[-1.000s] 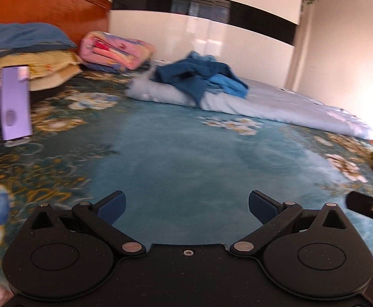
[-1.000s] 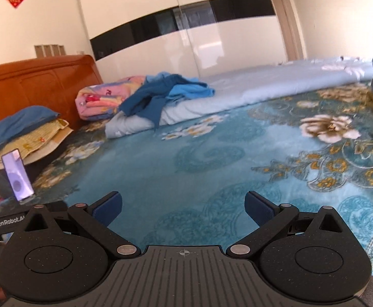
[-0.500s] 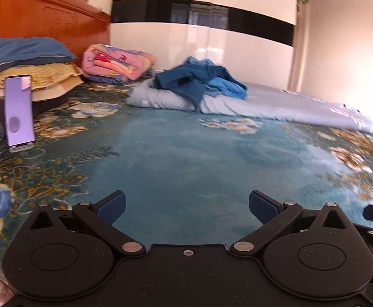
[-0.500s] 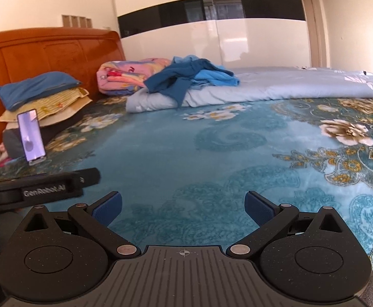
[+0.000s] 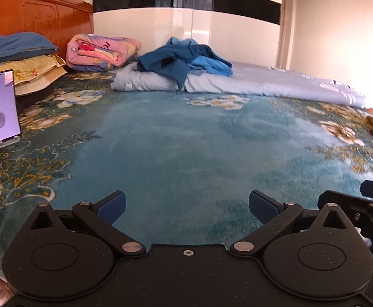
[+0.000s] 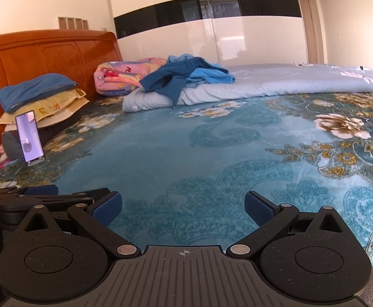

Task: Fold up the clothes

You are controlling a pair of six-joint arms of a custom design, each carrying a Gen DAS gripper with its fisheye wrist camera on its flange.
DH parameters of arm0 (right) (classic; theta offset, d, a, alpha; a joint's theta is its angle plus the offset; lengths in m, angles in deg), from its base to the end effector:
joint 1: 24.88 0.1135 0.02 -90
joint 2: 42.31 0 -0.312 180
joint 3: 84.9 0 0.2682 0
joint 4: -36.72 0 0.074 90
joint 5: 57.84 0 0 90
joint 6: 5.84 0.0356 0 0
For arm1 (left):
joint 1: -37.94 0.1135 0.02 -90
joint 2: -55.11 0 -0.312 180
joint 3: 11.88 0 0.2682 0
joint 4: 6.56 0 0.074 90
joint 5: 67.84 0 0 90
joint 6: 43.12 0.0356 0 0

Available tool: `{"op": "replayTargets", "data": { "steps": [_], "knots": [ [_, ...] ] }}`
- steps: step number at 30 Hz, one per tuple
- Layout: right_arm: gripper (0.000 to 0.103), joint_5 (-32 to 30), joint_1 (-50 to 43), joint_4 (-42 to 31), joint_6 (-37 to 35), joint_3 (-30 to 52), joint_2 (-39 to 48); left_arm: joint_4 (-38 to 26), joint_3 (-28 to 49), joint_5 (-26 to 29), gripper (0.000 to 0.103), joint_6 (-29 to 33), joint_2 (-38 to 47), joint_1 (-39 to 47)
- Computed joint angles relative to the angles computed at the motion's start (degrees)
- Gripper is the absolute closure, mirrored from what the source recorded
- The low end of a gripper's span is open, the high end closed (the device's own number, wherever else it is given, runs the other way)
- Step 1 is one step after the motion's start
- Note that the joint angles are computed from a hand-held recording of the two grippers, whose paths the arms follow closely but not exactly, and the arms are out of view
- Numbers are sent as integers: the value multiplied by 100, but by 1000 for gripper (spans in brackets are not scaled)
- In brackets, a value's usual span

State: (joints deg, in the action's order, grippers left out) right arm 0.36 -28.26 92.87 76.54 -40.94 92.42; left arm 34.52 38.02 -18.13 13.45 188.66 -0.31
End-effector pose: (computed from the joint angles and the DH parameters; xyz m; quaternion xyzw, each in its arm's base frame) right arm 0.3223 -0.0002 0.0077 -0.1587 0.8463 0.1986 0.4681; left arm 0.2806 -0.1919 0.0046 -0.1022 0.8646 0.0345 0.4907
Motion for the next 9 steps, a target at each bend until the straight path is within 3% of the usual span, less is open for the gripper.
{"op": "replayTargets", "data": {
  "steps": [9],
  "knots": [
    [0,-34,-17,-27,-28,-7,24,-49,7,-88,1,78,10,-87]
  ]
}}
